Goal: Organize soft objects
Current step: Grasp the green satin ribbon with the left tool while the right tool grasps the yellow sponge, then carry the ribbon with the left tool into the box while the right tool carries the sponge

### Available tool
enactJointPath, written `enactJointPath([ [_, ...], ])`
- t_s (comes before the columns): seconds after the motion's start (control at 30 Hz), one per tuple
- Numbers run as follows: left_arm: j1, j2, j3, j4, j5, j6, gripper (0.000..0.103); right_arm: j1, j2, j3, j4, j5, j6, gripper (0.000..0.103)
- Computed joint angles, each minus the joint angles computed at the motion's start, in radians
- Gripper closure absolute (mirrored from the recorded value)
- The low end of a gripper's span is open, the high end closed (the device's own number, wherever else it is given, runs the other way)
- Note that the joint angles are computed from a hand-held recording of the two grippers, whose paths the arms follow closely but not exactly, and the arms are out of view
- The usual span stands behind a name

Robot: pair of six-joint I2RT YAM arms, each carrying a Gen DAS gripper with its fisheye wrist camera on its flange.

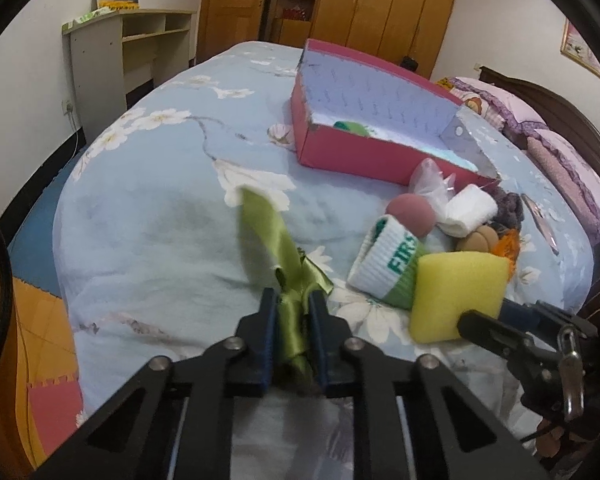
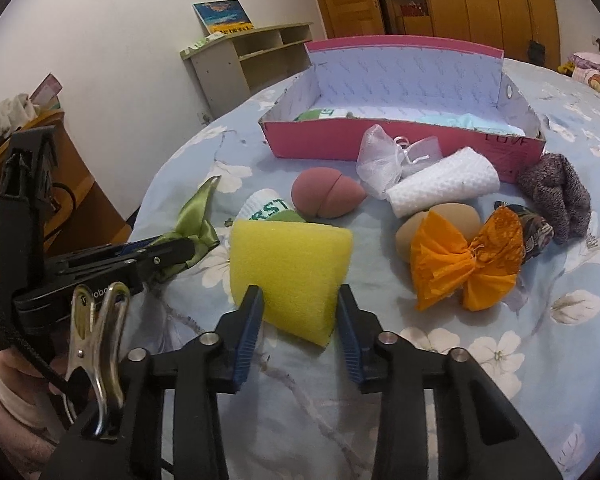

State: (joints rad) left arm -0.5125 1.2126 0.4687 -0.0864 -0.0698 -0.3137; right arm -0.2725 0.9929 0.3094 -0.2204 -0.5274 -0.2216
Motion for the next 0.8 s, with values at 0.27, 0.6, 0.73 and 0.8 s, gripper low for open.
enactJointPath([
  [0.27, -0.040, -0.063, 0.012, -0.048, -0.016, -0.021, 0.092, -0.094, -0.084, 0.004, -0.074, -0.075, -0.037, 0.073],
  [0.6, -0.126, -0.142, 0.061, -0.101, -0.088, -0.018, 0.092, -0.230, -0.138, 0.026, -0.155, -0.154, -0.104, 0.073],
  [0.73, -0.149, -0.104, 0.120, -0.101, -0.097, -0.006, 0.092, -0.271, -0.131, 0.038, -0.161, -0.173, -0.125, 0.073],
  [0.8, -0.153, -0.065, 0.159, -0.099, -0.089, 0.002, 0.092, -0.280, -0.117, 0.048, -0.151, -0.170, -0.124, 0.073],
])
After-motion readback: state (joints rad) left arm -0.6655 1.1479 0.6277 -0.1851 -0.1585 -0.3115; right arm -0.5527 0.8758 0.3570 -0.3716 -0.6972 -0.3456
